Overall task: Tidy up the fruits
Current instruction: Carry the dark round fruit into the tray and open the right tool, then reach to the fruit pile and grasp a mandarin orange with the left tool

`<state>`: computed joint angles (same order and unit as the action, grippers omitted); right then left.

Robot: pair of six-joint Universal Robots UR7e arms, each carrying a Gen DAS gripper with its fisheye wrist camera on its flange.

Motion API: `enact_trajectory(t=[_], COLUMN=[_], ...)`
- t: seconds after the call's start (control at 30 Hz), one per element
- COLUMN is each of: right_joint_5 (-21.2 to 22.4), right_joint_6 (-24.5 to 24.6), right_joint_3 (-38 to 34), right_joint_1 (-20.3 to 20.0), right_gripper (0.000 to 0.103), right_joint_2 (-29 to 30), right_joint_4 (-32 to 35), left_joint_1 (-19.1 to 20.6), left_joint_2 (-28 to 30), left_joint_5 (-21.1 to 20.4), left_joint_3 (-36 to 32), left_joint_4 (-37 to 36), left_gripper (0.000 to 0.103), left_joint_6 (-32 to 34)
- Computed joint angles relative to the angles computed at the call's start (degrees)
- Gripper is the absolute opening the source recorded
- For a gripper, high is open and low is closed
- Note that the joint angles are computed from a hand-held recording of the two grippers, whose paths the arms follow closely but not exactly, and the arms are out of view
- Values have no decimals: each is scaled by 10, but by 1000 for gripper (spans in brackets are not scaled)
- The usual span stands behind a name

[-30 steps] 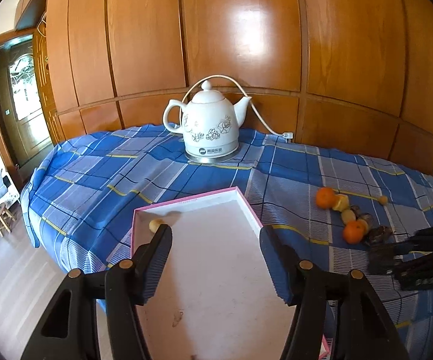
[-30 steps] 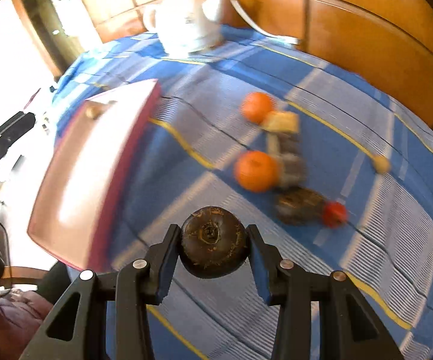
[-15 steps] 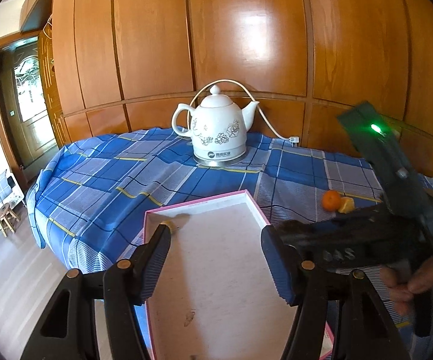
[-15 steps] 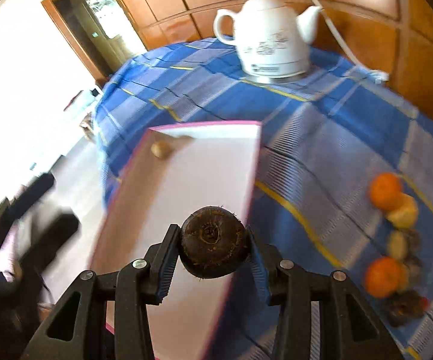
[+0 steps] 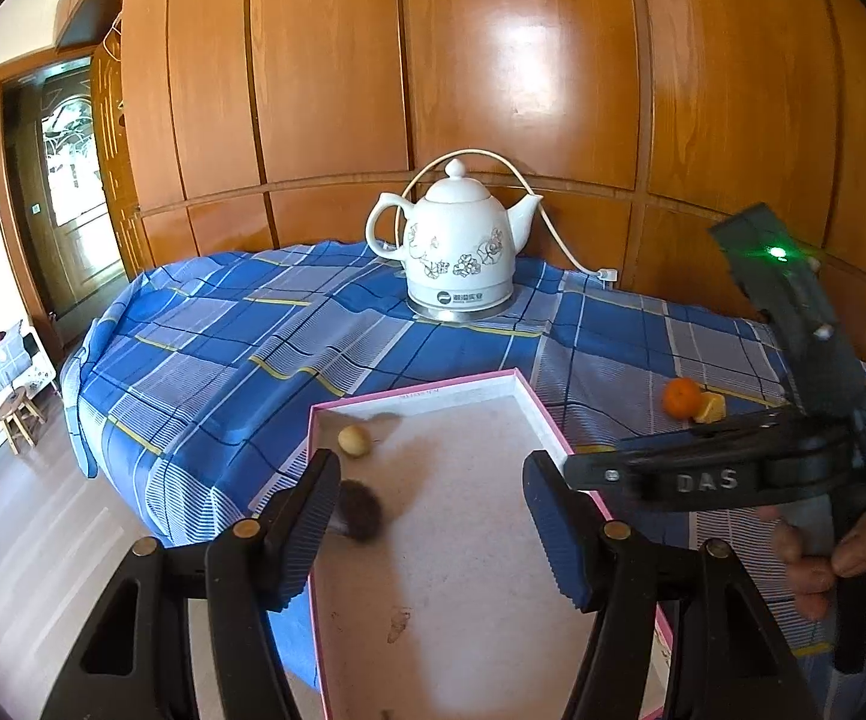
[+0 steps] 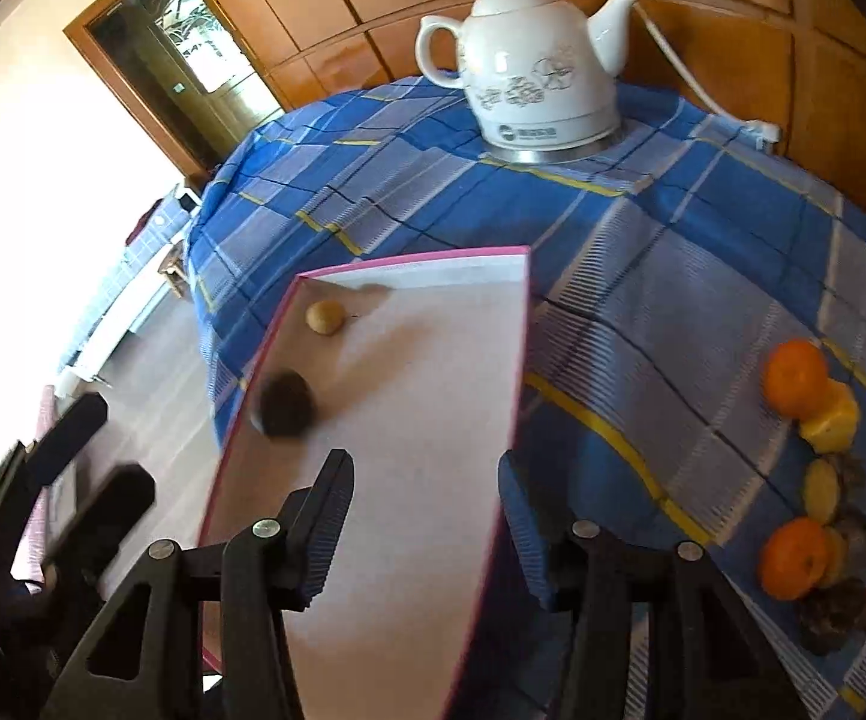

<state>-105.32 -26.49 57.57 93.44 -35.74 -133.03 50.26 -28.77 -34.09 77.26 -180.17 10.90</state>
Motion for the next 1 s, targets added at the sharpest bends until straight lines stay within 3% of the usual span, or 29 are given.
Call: enact_trajectory(t=[0.43,0.63,1.0], right_joint_5=[-104,-133,-191], right_joint_6=[-89,-83,-80], right_joint_3=[122,144,122], right_joint_1=[-17,-37,-74], right_gripper=[51,51,51], right_joint_2=[-82,-114,-133], right_joint_4=[-132,-161,-214], left_joint_1=[5,6,4], left_joint_2=[2,7,17], left_joint_5=[-35,-47,-77], left_joint_3=[-2,-10,-28], left_joint_4=[74,110,163], left_gripper=[70,70,69], left_joint_6=[-48,-57,-59])
